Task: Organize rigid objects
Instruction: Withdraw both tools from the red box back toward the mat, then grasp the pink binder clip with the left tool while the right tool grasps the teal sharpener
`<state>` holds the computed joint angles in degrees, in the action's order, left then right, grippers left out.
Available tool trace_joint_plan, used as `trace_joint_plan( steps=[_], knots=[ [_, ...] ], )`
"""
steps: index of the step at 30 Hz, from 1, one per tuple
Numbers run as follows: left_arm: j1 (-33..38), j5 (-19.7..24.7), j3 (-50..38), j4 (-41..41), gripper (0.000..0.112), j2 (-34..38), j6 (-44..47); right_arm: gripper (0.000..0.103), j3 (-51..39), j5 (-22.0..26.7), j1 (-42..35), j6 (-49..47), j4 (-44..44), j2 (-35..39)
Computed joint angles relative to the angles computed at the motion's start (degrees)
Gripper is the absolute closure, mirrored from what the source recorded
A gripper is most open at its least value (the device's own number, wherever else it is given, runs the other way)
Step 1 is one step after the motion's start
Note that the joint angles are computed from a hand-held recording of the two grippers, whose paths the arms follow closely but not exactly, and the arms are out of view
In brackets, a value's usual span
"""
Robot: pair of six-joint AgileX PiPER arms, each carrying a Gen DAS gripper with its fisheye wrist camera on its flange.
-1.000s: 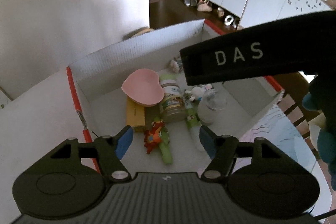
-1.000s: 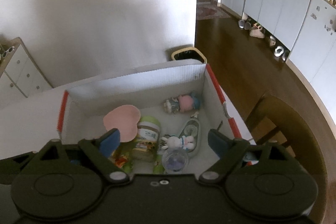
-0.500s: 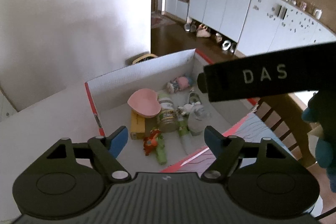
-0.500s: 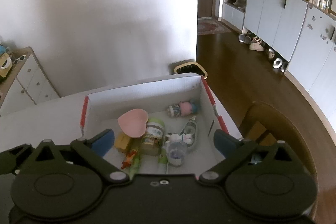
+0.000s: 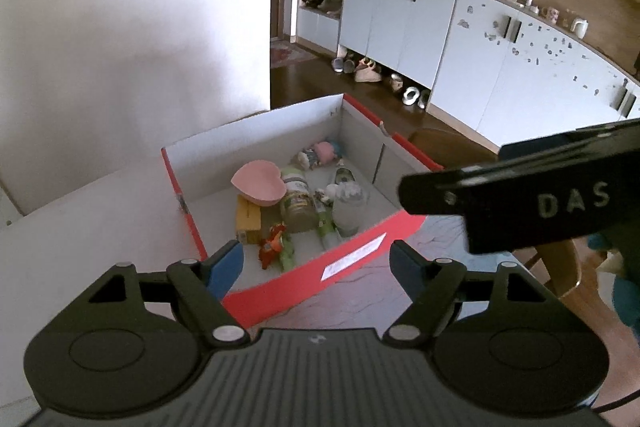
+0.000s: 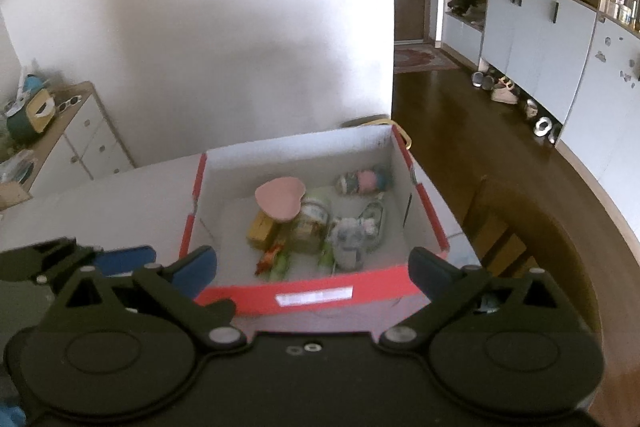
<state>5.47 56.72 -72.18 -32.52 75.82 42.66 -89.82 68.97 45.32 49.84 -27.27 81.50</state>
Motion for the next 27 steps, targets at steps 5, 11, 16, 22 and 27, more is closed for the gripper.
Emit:
trace_joint_plan(
  steps=[5,11,16,22,27],
  knots=[
    [3.4,-0.7,6.0,-2.6,0.032,-3.9,4.7,0.001,6.1,-0.3,4.1,4.1,-1.6,-3.8],
    [7.7,-0.1,14.4,-6.6,0.032,-8.7,13.1,0.001,12.4,-0.3,7.3,7.7,-1.4,-6.7],
    [10.2,0.3,21.4,-8.9,0.032,-12.6,19.6,0.001,15.9,-1.0,8.4,10.9,-0.4,-7.0],
    [11.6,-0.8,28.6,-11.2,0.032,-16.1,26.0,0.001,18.5,-2.7,8.5,12.5,1.4,-6.1],
    [13.0,-0.8,33.3,-14.2,0.032,-17.5,32.2,0.001,20.0,-4.9,7.7,13.2,3.1,-4.2]
  ],
)
